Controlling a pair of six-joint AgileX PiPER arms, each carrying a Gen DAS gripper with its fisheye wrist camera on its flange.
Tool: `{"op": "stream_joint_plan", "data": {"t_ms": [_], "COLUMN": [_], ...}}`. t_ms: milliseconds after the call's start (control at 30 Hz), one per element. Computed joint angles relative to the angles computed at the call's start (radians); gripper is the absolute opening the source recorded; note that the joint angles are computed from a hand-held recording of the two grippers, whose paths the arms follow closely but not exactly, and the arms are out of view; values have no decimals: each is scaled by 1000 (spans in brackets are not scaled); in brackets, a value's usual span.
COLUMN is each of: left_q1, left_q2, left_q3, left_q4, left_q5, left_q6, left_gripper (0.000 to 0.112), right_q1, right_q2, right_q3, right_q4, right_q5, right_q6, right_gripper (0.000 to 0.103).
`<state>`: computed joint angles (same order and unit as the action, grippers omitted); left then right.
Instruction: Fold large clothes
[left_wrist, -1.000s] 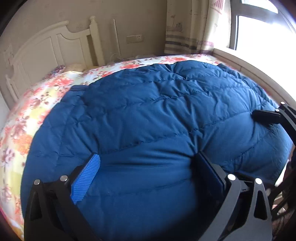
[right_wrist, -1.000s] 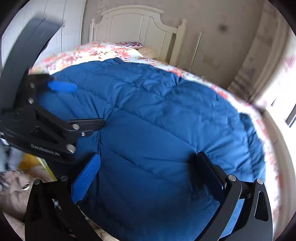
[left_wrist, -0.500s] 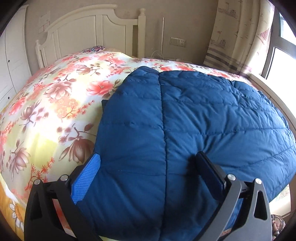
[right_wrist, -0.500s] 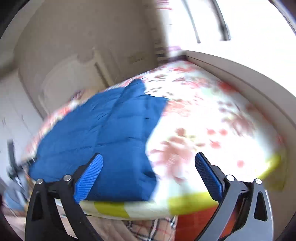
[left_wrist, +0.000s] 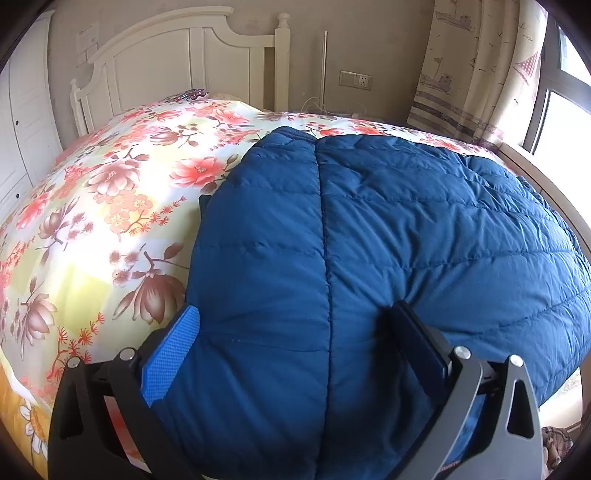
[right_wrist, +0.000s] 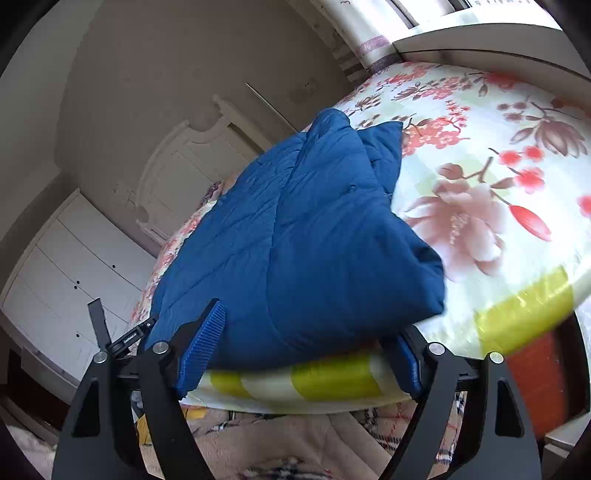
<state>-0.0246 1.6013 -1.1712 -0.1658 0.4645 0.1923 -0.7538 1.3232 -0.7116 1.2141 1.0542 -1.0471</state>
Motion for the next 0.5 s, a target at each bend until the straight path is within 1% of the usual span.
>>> {"op": "stream_joint_plan", "data": {"t_ms": [67, 100, 133, 167, 200, 233, 300, 400, 467, 500], "left_q1": [2, 4, 7, 10, 12, 7, -16, -61, -136, -179], "left_q2": [-1, -3, -4, -5, -6, -8, -24, -41, -16, 12], "left_q3": [2, 6, 8, 7, 4, -10, -39, -94, -186, -246], "left_q4": [-14, -23, -41, -53, -54, -26, 48, 37, 116, 177], "left_q5": [-1, -3, -3, 1, 9, 30, 73, 106, 135, 157], "left_q6": [18, 28, 48, 62, 63, 34, -47, -46, -122, -177], "left_gripper": [101, 101, 101, 101, 101, 101, 100, 100, 101, 101], "right_q1": [152, 224, 256, 279, 273, 261, 204, 148, 136, 127], "right_q2": [1, 28, 42, 48, 55, 55, 42, -16, -42, -34], "right_q3": [-50, -80, -91, -88, -74, -48, 8, 61, 69, 60], "right_q4": [-40, -43, -33, 6, 69, 158, 290, 334, 335, 330], "right_q5": [-168, -238, -277, -319, -330, -322, -254, -207, -191, -172], "right_q6": [199, 265, 291, 277, 222, 132, -19, -127, -150, -151], "right_gripper": [99, 99, 99, 93, 87, 87, 86, 86, 86, 86]}}
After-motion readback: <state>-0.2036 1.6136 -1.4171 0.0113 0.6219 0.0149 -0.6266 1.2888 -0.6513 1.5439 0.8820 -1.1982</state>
